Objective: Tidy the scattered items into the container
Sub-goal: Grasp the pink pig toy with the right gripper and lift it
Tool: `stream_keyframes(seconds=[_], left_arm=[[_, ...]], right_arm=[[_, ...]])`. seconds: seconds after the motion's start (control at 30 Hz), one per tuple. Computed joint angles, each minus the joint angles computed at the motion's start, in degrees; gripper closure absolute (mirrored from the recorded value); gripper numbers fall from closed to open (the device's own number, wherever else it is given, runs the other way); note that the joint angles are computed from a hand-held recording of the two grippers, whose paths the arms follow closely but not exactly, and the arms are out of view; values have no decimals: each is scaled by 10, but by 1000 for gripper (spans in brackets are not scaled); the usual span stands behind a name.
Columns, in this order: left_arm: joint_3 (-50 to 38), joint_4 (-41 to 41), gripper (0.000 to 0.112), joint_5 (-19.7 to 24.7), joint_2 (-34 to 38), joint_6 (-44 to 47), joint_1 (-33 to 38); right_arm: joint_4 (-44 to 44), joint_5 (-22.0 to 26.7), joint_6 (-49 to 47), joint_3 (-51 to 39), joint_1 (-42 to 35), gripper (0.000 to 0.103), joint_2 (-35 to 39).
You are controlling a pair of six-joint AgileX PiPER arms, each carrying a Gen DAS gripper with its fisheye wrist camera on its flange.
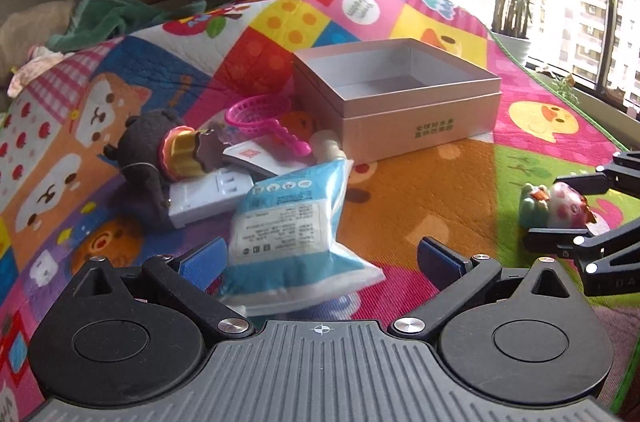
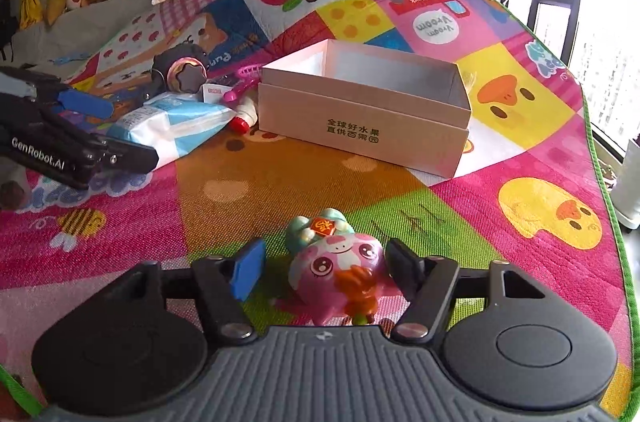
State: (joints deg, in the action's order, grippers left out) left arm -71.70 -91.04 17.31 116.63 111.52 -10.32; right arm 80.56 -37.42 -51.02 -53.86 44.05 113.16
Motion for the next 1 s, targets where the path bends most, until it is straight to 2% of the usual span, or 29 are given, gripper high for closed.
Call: stream_keyframes(seconds=[0.03, 0.13, 0.23, 0.33, 0.43, 0.5, 0.53, 0.57, 0.63, 0.7, 0.9, 1.0], left_arm=[[-16, 29, 9, -13, 9, -36, -5], [-60, 127, 9, -38, 35, -147, -14], [-87, 194, 9, -34, 54, -228, -15], [-95, 188, 9, -40, 64, -228, -18], [-88, 137, 10, -44, 65, -176, -21], [-79, 90, 22, -48, 64, -121, -22], [-75, 81, 37, -50, 63, -108, -24], [-72, 71, 39, -51, 62, -96, -24], [-62, 37, 44, -41, 58, -55, -19], [-45, 5, 46, -26, 48, -11, -14], [26, 137, 46, 112, -8, -66, 25], [71, 150, 40, 148, -39, -47, 36]], right_arm=[[7, 4, -15, -6, -3, 52, 1], [2, 28, -16, -2, -12, 54, -11], [10, 27, -18, 2, -7, 54, -14], [3, 27, 1, 14, -2, 54, -20], [-1, 27, 17, 24, 1, 54, -26], [-2, 24, 21, 28, 5, 54, -28], [-6, 21, 27, 32, 8, 52, -28], [-9, 20, 33, 35, 9, 50, -29], [-17, 14, 48, 42, 14, 36, -30], [-13, 7, 51, 47, 18, 32, -30], [-12, 1, 71, 64, 21, 29, -40], [-17, -2, 66, 64, 22, 29, -40]])
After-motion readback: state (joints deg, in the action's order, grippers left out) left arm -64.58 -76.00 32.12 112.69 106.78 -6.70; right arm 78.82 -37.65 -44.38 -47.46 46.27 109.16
